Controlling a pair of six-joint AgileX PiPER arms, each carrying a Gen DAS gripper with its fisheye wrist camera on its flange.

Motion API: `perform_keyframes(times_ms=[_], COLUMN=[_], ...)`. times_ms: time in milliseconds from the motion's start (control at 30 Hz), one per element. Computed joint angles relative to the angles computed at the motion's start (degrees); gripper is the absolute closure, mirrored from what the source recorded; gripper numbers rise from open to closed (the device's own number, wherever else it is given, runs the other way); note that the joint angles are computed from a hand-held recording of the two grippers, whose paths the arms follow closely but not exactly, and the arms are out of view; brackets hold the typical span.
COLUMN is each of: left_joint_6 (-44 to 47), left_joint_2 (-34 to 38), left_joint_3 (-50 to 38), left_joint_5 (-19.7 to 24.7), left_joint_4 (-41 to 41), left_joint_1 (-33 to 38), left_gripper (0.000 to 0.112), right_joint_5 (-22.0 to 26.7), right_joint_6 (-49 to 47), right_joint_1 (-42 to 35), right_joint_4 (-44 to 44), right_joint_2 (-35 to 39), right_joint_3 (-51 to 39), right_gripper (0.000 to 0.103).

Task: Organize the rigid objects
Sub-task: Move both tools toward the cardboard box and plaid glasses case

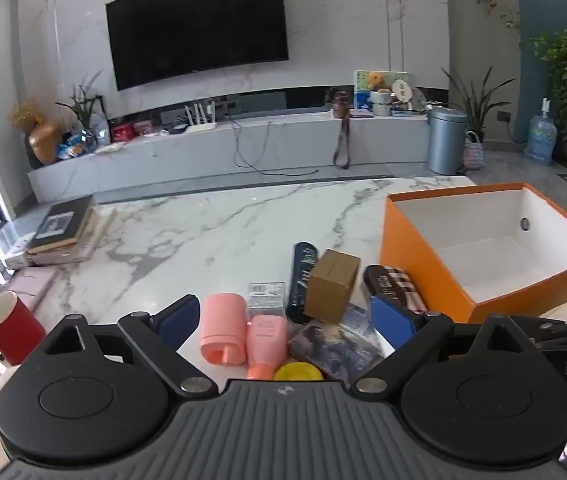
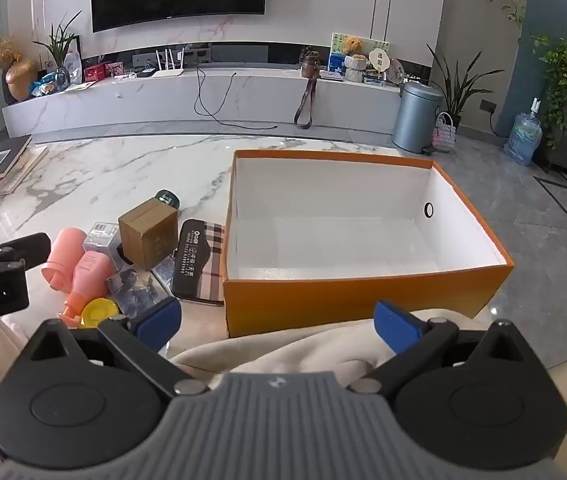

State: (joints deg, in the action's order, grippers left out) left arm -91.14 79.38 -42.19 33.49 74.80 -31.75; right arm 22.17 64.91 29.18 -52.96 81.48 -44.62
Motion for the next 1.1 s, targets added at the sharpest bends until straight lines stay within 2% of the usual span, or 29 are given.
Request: perform_keyframes(times_ms=[67, 200, 300, 333, 567, 633, 933, 1100], left_joint_6=[1.56, -1.49, -0.51, -0.19, -1.23, -1.73, -2.35, -3.21], left_joint_2=[-0.17, -0.54, -0.87, -1.29, -2.38, -2.45, -2.55, -2.1], left_joint_3=[-0.44, 0.37, 0.21, 0.64, 1.32, 1.4, 1.81, 1.78], left_joint_5=[-1.08, 1.01, -0.67, -2.03, -4.36, -4.15, -5.04, -3.93], left_joint_4=[-2.46, 1.04, -0.17, -0.11, 1.09, 1.41, 2.99, 3.54], left_joint_1=[0.47, -1.56, -1.22, -0.32, 0.36, 0.22, 0.23, -0.03], left_gripper=[0.009, 0.009, 0.011, 0.011, 0.011, 0.011, 0.014, 0.014], right_joint_5=[-0.03, 0.18, 0.2, 0.99, 2.9, -0.1, -0.39, -0.37], right_joint_6=[0.68, 0.08, 1.09, -1.19, -3.12, 1.3, 1.72, 2.26], right_joint_1=[0.06, 0.09, 0.3, 0.48, 1.55, 0.58, 0.75, 0.9], right_joint_4=[-0.6, -0.09, -0.93, 1.26, 3.06, -1.42, -2.2, -2.71], right_joint_2=[-0.14, -0.31, -0.7, -1.33, -0.67, -1.57, -0.79, -0.41], right_joint_3=[0.16, 0.05, 0.46, -0.29, -2.69, 0.58, 0.37, 0.36], right_gripper=[0.002, 0.002, 0.002, 0.002, 0.002, 0.002, 0.002, 0.002])
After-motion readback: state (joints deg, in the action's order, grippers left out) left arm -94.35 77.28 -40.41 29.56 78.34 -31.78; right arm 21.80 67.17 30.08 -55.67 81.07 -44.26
